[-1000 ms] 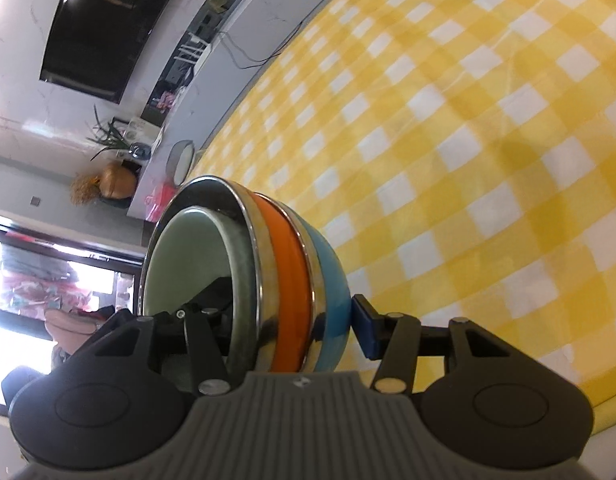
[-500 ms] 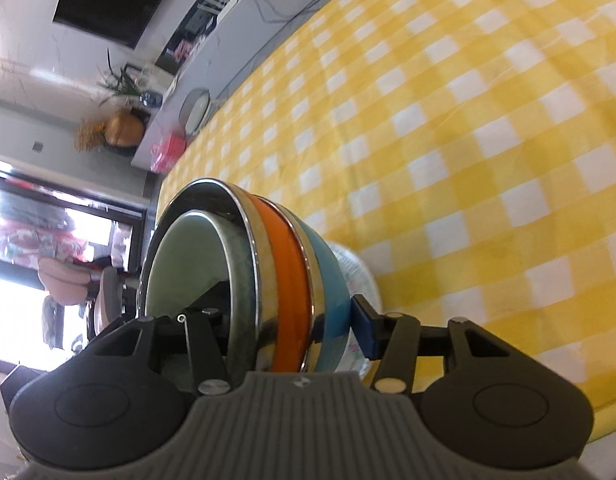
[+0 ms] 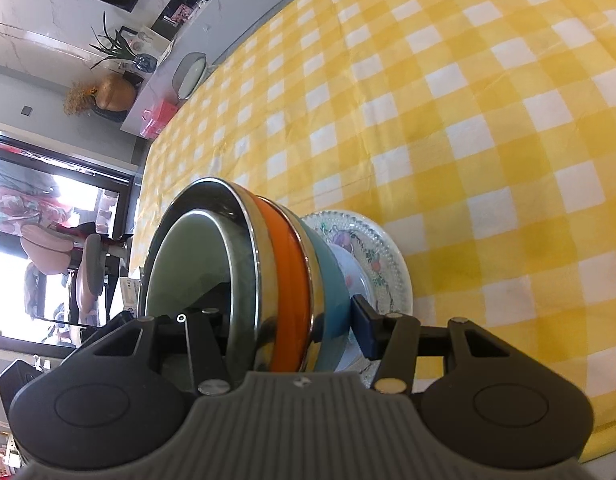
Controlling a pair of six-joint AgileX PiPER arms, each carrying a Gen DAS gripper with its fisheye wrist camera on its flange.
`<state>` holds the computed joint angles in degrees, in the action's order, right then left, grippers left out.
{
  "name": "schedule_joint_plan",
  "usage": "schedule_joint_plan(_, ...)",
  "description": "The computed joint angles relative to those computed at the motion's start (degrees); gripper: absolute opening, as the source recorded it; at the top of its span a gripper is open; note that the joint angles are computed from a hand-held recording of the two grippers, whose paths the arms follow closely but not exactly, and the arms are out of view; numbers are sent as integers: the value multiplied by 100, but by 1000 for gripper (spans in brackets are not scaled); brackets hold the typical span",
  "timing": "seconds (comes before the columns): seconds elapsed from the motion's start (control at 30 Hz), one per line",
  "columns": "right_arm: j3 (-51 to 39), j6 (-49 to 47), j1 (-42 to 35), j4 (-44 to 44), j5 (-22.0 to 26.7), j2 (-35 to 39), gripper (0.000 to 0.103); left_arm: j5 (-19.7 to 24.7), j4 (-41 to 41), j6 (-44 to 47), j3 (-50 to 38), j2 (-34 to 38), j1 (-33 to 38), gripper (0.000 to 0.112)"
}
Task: Organize plates and bowls
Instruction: 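Lower the bowl stack onto the sticker plate stack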
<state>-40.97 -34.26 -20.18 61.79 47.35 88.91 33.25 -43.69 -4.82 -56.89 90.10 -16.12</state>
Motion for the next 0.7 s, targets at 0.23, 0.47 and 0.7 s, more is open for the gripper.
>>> schedule_joint_plan(0.23, 159, -270, -18, 85, -169, 45, 51, -29, -422, 523, 105, 153, 54, 60)
schedule_joint_plan(0.47, 242, -487, 34, 176, -296, 44, 52, 40, -666, 779, 165, 166, 139, 60)
schedule_joint_plan(0.7, 347, -553, 142, 107, -467, -264, 58, -92, 255, 90, 1, 107, -131, 62)
